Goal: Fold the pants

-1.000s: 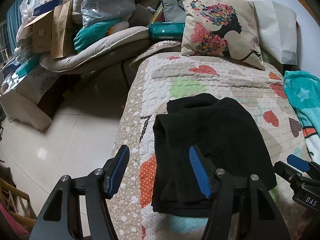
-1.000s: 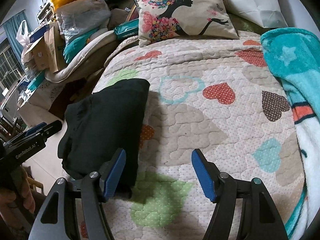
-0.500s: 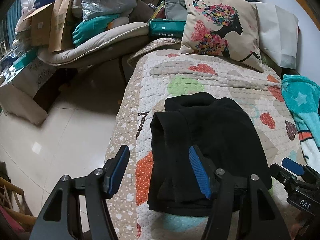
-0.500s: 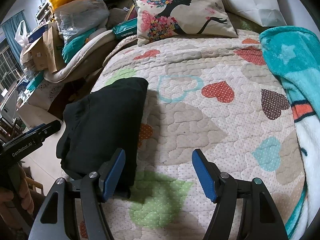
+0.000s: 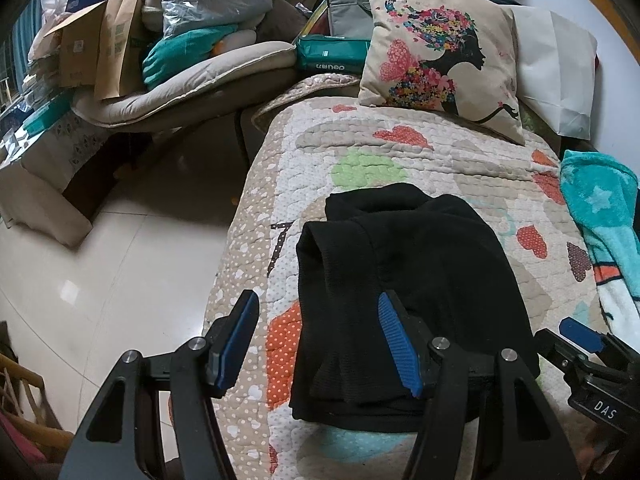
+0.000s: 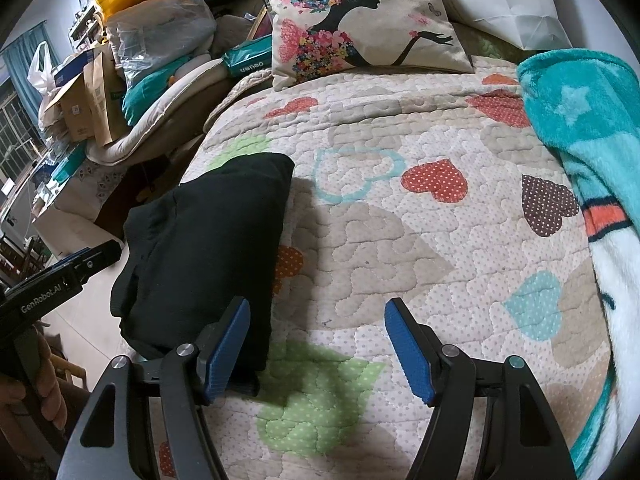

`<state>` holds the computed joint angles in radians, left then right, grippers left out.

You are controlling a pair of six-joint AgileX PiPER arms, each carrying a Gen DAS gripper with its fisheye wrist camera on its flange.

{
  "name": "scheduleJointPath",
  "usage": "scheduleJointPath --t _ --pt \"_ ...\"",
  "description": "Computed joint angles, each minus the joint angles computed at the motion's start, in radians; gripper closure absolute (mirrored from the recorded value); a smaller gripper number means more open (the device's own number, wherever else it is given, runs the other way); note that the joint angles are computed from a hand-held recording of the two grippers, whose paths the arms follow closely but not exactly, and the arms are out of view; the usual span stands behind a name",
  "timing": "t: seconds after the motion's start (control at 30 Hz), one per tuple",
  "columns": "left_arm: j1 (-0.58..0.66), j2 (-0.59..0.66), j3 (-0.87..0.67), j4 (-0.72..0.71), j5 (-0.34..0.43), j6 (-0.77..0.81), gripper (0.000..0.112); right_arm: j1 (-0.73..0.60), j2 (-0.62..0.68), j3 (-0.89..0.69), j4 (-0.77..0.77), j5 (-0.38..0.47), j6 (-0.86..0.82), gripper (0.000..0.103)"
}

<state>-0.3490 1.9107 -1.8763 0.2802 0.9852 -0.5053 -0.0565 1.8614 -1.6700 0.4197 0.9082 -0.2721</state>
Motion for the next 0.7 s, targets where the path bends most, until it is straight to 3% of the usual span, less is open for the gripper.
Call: scheduleJointPath --t 0.7 --pt "0.024 -0.001 -0.01 -0.065 -0.003 0.023 0.051 -0.001 0.001 0.009 -0.009 -0.004 0.011 0.028"
